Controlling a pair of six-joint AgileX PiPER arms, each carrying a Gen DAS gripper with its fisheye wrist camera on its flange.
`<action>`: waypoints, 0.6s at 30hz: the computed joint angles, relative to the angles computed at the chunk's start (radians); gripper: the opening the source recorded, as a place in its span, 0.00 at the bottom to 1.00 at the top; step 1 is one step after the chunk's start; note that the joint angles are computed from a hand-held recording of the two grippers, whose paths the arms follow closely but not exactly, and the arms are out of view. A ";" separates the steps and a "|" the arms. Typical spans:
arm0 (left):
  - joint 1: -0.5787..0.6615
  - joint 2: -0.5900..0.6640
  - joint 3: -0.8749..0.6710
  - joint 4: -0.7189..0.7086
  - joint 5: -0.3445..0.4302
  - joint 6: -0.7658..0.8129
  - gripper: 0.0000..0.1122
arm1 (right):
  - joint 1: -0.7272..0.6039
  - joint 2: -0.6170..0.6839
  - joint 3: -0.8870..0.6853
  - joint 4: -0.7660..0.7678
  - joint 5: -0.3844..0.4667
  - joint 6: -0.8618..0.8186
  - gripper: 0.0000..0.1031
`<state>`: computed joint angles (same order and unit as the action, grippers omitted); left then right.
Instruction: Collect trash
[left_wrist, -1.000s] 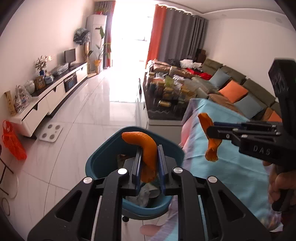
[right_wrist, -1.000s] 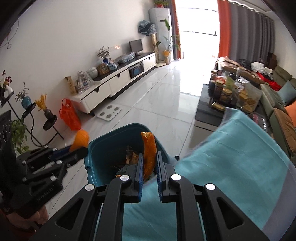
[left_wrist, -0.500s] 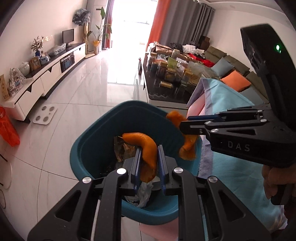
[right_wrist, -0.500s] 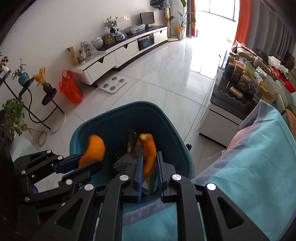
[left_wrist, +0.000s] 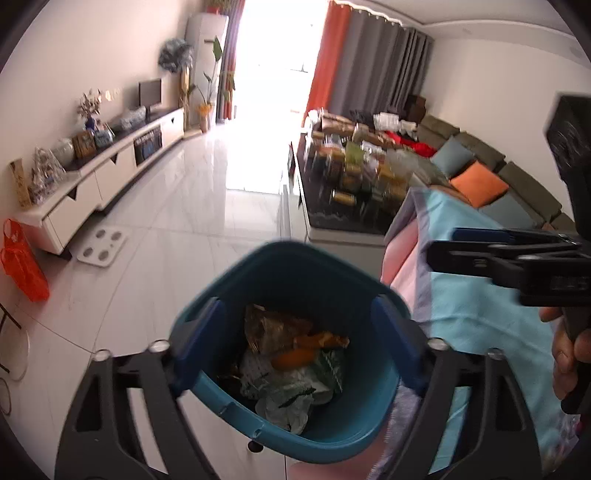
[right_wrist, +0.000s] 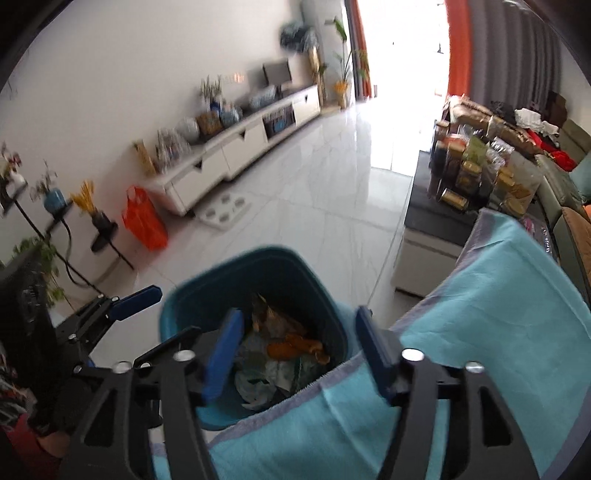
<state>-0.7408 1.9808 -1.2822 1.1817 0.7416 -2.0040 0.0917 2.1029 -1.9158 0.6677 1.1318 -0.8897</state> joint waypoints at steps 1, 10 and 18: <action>-0.021 -0.018 0.007 0.025 0.038 -0.029 0.87 | -0.037 -0.040 0.044 0.041 -0.011 -0.033 0.81; -0.157 -0.078 -0.093 0.089 0.202 0.017 0.87 | -0.317 -0.194 0.225 0.229 -0.055 -0.174 0.93; -0.249 0.044 -0.405 0.056 0.247 0.230 0.87 | -0.556 -0.306 0.357 0.340 -0.086 -0.327 0.93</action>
